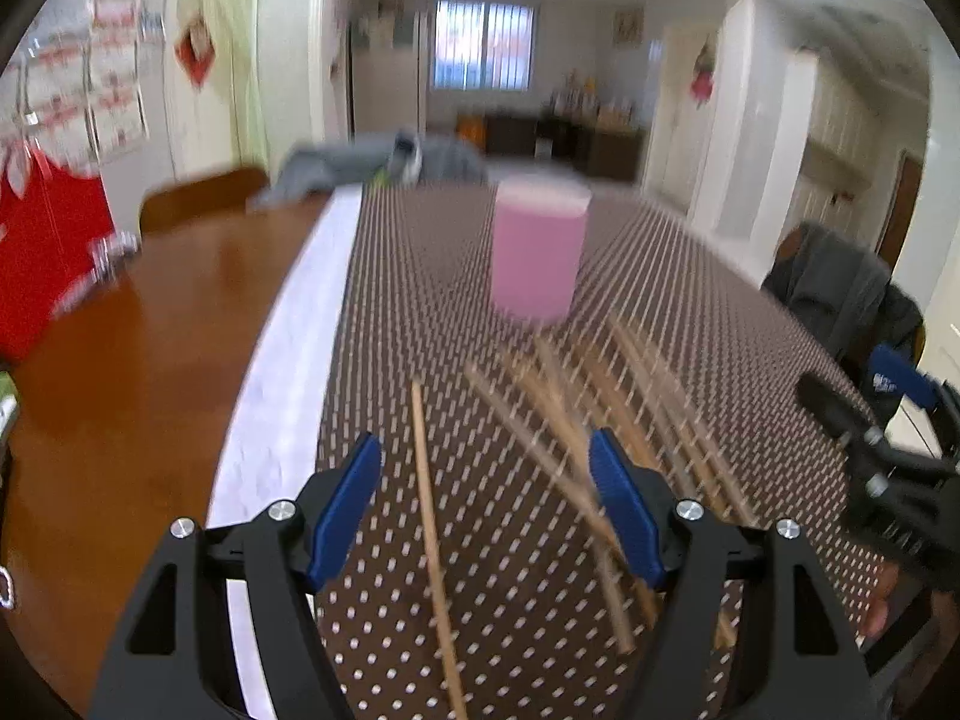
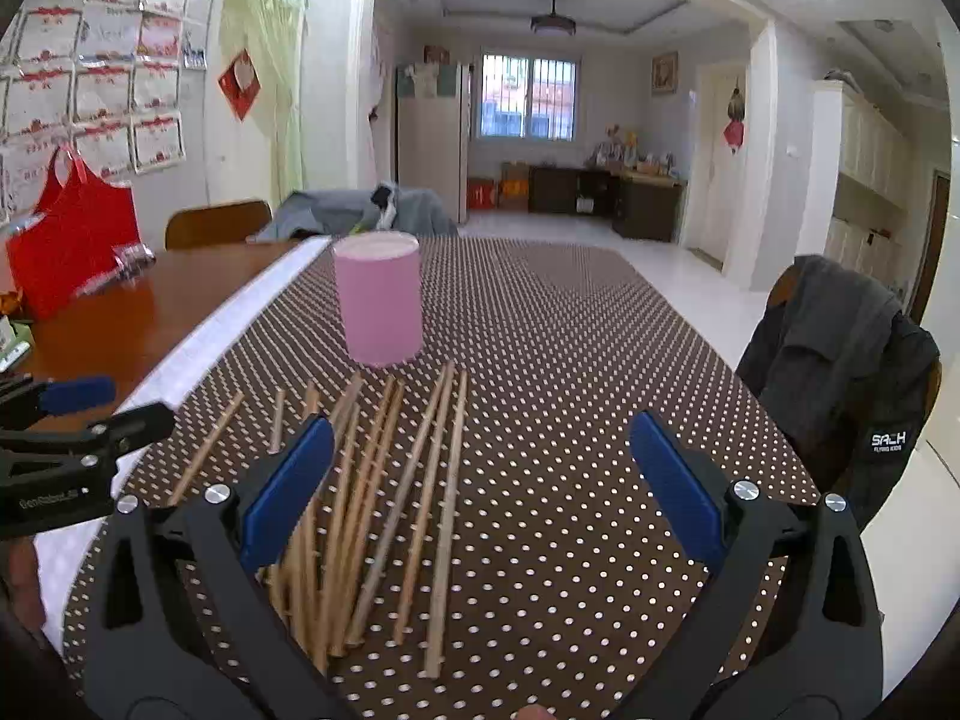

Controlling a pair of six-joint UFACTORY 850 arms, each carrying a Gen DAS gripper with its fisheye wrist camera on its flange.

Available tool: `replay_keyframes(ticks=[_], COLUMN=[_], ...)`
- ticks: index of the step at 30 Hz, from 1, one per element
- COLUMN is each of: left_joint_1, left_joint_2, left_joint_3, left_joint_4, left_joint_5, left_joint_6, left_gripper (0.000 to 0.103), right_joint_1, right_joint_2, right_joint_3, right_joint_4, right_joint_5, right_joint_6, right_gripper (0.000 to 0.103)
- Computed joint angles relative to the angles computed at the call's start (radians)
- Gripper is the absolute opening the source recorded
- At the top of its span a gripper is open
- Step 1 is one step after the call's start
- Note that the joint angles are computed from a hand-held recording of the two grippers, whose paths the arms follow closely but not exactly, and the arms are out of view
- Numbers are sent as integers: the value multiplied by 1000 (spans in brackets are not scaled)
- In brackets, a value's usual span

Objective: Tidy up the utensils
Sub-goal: 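Grasp one wooden stick with the left tool while the right tool grasps another stick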

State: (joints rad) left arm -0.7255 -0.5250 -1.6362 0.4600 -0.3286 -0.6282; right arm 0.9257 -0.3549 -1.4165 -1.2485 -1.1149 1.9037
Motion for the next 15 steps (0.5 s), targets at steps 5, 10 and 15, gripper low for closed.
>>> replay_keyframes(ticks=[5,10,15], left_joint_1=[28,46,60], left_joint_2=[-96,-149,-208], left_joint_3=[-112,-173,-254], left_joint_4=[-199,-252,-323], left_joint_5=[-167,-237,-321], left_joint_6=[196,257,338], left_gripper=[71,53,29], right_joint_1=[-56,-126,-210], right_joint_2=[4,11,12], right_joint_3=[12,19,3], right_joint_4=[98,226,422], right_joint_5=[103,222,363], right_joint_6=[-89,-222,-418], right_gripper=[97,97,89])
